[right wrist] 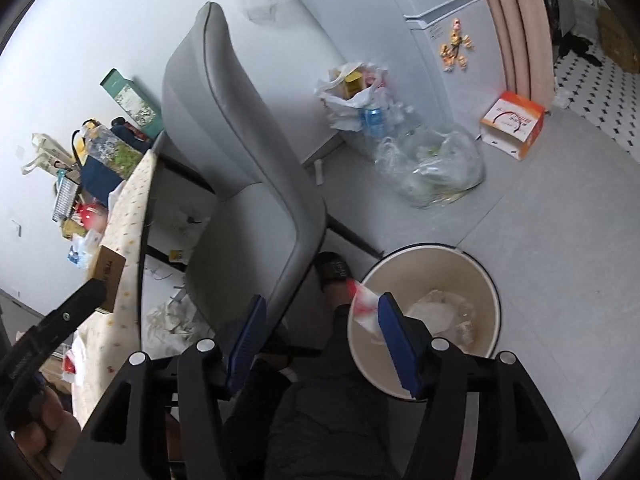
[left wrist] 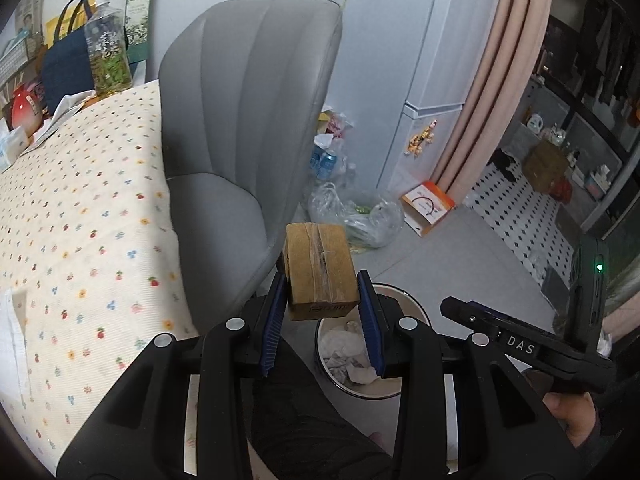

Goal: Collect trash
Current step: 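Open the right gripper to drop the paper while the left drops the box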

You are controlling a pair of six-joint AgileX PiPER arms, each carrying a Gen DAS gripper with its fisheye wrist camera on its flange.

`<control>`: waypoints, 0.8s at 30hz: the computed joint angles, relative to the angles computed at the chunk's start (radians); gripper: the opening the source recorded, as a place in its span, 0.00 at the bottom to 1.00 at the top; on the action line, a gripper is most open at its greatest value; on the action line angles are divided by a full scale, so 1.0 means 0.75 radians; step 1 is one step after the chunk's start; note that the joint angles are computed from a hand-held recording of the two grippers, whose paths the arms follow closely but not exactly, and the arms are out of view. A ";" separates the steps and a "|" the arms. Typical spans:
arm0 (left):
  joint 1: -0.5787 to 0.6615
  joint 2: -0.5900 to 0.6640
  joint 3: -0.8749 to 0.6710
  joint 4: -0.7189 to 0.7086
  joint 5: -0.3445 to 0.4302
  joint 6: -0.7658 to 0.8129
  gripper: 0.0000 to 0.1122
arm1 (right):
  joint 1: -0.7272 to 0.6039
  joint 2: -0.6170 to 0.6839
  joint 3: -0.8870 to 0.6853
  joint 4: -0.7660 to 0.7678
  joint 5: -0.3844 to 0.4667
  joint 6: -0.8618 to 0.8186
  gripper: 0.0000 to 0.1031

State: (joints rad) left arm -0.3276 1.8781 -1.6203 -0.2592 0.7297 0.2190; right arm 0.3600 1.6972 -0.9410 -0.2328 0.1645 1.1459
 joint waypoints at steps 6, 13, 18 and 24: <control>-0.050 0.053 -0.074 0.018 0.046 -0.011 0.32 | -0.042 -0.059 0.085 -0.182 -0.034 0.200 0.71; -0.139 0.139 -0.193 0.019 0.114 -0.025 0.32 | -0.095 -0.210 0.201 -0.560 -0.009 0.572 0.82; -0.204 0.220 -0.312 0.004 0.185 -0.056 0.32 | -0.171 -0.348 0.303 -0.566 0.021 0.582 0.82; -0.255 0.238 -0.326 -0.029 0.180 -0.064 0.74 | -0.239 -0.471 0.389 -0.489 0.040 0.490 0.83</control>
